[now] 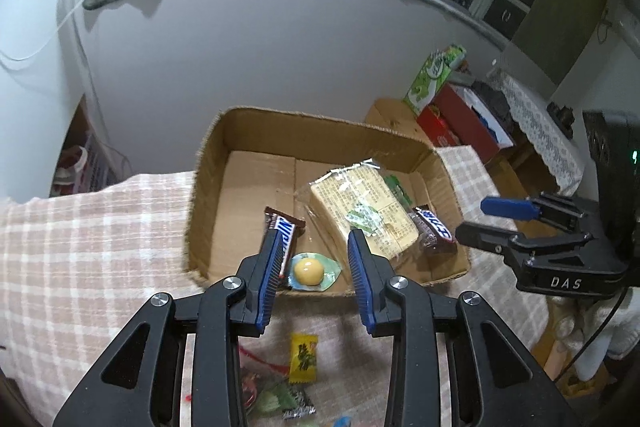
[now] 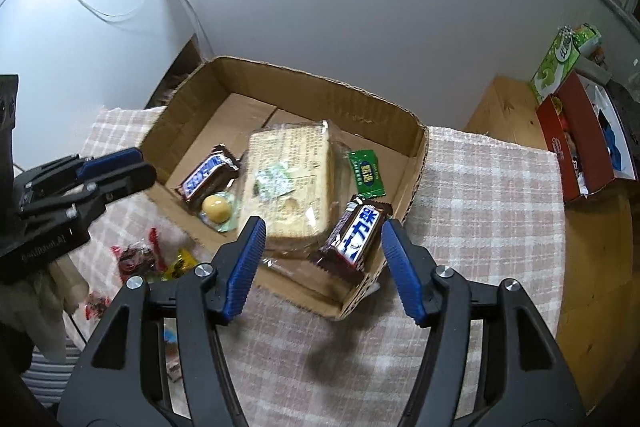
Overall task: Organize snacks
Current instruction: 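Lift both open grippers out of the box back toward the candies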
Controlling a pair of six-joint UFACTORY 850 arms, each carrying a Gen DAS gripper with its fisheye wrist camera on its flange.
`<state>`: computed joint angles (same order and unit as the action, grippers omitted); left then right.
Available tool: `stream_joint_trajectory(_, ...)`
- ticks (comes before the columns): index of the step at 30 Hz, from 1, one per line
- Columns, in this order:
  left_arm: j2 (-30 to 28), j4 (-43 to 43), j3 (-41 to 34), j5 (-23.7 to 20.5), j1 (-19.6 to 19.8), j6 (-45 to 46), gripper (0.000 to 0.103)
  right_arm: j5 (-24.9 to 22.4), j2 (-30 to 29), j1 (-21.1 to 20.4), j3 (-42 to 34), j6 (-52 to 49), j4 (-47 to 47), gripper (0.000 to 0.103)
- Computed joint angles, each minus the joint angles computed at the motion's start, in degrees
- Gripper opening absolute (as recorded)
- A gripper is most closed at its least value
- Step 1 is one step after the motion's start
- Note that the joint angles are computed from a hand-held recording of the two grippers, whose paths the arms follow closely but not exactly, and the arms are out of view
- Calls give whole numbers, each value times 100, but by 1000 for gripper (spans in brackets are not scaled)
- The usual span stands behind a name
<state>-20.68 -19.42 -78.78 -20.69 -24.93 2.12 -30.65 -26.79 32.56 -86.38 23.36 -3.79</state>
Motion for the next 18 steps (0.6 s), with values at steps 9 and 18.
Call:
stream_joint_trajectory(9,858,23,825,295,137,-150,32,675,665,217,726,-3,20,71)
stream_joint_trajectory(18,1825,694,1988,446,330,-1206,32,949,938,550,1109,384,-424,79)
